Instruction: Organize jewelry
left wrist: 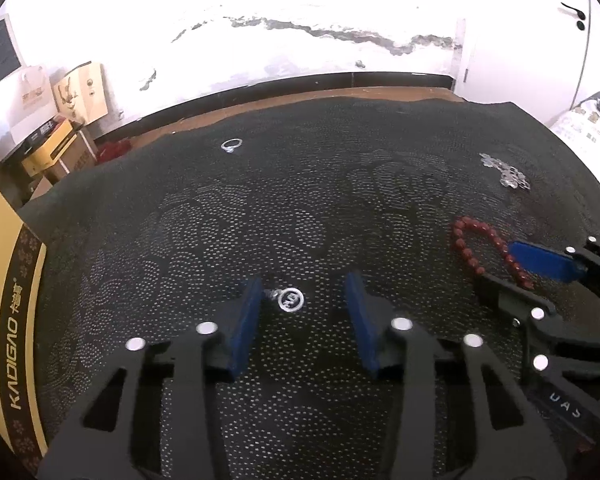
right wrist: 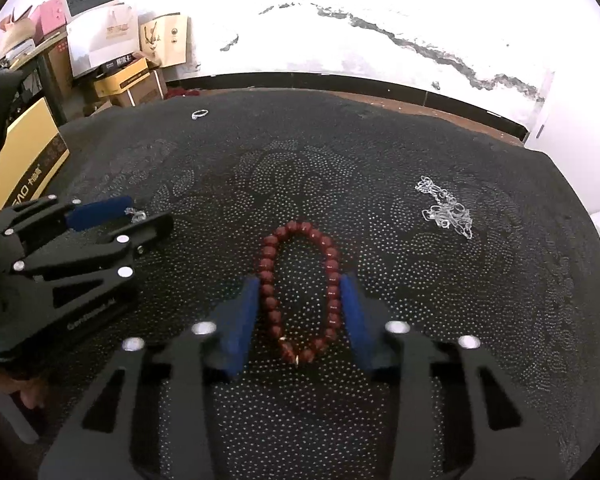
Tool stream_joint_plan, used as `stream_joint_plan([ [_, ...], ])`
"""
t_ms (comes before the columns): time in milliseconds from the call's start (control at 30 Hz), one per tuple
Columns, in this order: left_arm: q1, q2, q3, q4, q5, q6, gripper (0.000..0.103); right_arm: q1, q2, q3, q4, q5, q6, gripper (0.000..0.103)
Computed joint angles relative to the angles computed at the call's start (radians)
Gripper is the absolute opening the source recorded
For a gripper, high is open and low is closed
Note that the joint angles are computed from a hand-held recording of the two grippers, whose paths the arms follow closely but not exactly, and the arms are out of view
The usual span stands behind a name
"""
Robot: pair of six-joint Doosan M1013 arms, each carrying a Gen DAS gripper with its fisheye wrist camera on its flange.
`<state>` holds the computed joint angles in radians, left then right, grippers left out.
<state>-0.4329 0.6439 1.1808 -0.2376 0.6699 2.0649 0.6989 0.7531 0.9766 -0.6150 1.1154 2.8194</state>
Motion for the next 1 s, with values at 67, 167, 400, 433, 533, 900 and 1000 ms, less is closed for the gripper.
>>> stream_joint_plan([
  [67,-0.002,-0.001,0.003,-0.005,-0.003,0.014,0.031,0.001,-0.002,0.005,-0.008,0.001,0.013,0.029],
  [167,-0.006,-0.005,0.011,0.002,-0.012,0.02,0.025,-0.002,-0.008,0.016,-0.006,-0.009,0.021,0.019],
  [400,-0.013,-0.01,0.022,0.029,-0.033,0.003,0.012,-0.002,-0.007,0.015,-0.009,-0.013,0.024,0.016],
  [433,-0.014,-0.011,0.024,0.034,-0.036,0.001,0.012,-0.001,-0.007,0.015,-0.01,-0.012,0.024,0.016],
  [533,-0.017,-0.012,0.024,0.044,-0.04,-0.007,0.012,-0.001,-0.006,0.015,-0.009,-0.013,0.024,0.016],
  [900,-0.021,-0.015,0.028,0.066,-0.043,-0.032,0.012,0.001,-0.01,0.021,-0.019,-0.015,0.036,0.016],
  [1000,-0.02,-0.018,0.03,0.072,-0.041,-0.034,0.012,0.003,-0.011,0.019,-0.027,-0.016,0.04,0.016],
])
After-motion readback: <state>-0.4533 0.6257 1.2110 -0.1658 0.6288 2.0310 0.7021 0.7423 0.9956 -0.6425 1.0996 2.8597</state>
